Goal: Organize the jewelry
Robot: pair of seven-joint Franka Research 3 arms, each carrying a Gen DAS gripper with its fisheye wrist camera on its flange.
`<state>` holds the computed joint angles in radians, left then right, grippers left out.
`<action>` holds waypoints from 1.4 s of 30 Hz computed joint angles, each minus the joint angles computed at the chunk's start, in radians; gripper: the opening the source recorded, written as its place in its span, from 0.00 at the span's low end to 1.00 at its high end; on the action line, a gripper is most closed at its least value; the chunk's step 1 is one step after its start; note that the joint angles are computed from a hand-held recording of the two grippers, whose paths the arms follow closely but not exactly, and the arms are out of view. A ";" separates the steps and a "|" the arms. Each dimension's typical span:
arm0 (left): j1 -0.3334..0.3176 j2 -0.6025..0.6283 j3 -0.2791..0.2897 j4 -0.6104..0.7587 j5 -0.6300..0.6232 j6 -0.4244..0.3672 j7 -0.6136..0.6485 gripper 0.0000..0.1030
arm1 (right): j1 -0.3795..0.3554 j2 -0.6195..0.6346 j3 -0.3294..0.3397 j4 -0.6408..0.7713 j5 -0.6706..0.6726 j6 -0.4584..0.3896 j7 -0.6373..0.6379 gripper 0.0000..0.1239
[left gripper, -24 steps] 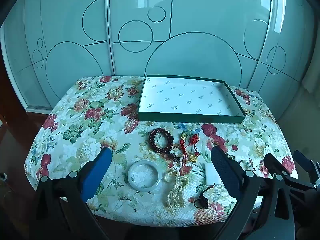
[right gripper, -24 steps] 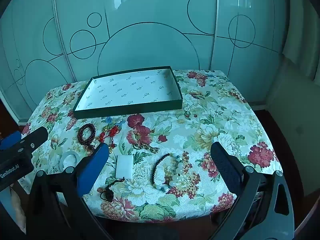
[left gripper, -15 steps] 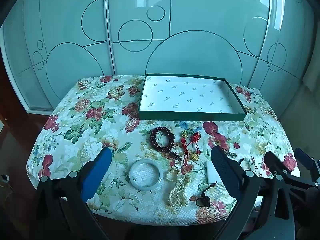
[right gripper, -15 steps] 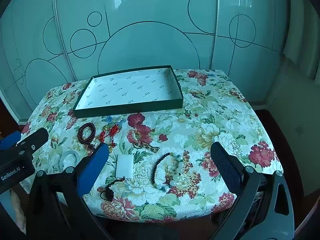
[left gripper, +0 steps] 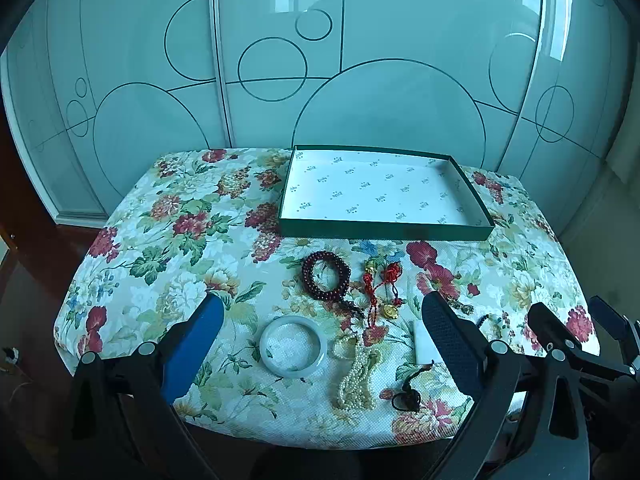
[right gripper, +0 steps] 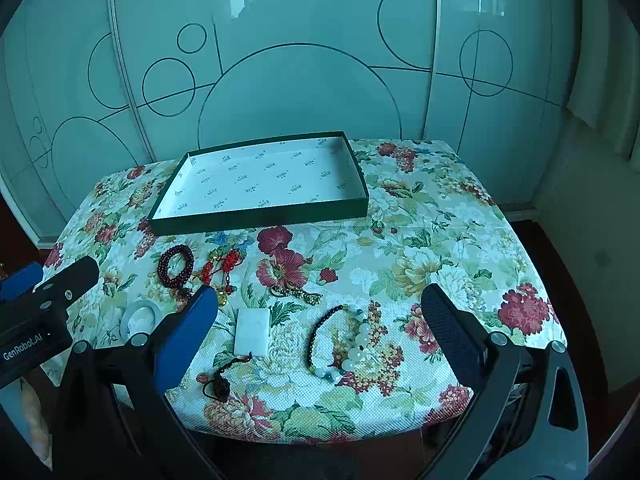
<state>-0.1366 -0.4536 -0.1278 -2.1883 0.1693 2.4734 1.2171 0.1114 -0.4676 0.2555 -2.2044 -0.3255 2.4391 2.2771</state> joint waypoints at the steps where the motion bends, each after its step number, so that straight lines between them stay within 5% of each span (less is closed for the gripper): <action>1: 0.000 -0.001 0.000 0.000 0.000 -0.001 0.000 0.96 | 0.000 0.000 0.000 0.000 0.000 0.000 0.000 0.82; 42: 0.003 -0.001 0.003 0.010 -0.002 -0.025 0.009 0.96 | -0.001 -0.005 0.002 0.001 -0.002 -0.003 0.001 0.82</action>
<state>-0.1333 -0.4545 -0.1243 -2.1779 0.1674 2.4489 1.2260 0.1106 -0.4724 0.2577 -2.2032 -0.3274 2.4360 2.2777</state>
